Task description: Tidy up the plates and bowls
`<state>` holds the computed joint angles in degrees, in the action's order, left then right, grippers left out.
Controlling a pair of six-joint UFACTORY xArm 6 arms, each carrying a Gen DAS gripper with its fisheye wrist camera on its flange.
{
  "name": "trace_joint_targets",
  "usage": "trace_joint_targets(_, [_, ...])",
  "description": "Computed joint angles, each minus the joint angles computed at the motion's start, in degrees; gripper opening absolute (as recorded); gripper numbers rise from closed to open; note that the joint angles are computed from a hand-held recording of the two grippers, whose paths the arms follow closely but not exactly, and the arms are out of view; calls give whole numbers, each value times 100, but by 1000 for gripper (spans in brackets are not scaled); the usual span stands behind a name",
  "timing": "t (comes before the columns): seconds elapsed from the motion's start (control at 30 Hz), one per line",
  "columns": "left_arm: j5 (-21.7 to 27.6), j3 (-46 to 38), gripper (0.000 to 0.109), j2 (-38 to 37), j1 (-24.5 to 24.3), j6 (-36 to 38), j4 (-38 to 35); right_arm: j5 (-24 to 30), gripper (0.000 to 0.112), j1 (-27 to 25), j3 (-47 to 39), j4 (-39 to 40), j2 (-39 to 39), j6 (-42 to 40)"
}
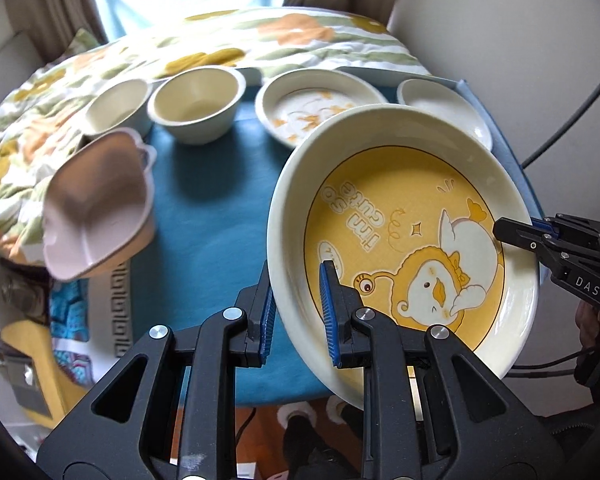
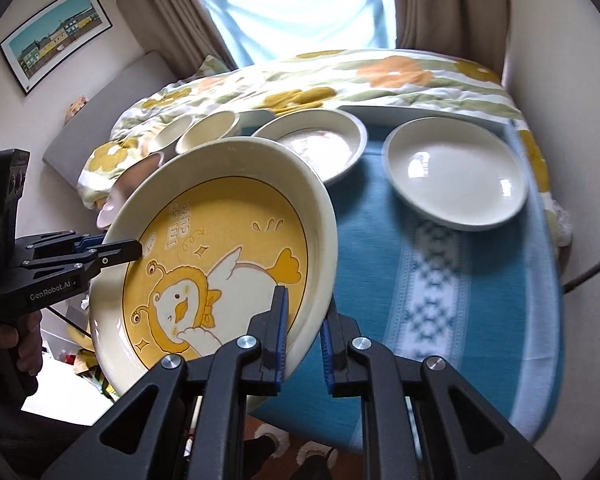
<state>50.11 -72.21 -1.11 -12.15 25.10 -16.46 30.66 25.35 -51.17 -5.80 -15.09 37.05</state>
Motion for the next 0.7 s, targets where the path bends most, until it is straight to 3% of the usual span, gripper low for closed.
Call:
trace_joint_targets(0.27, [227,-220,18,545,778,570,-223,133,14,515,-1108,46,1384,222])
trace_joint_targets(0.7, [114,-502,18,1342,1126,1133,-467,49,14,716,-1850,-606,2449,876])
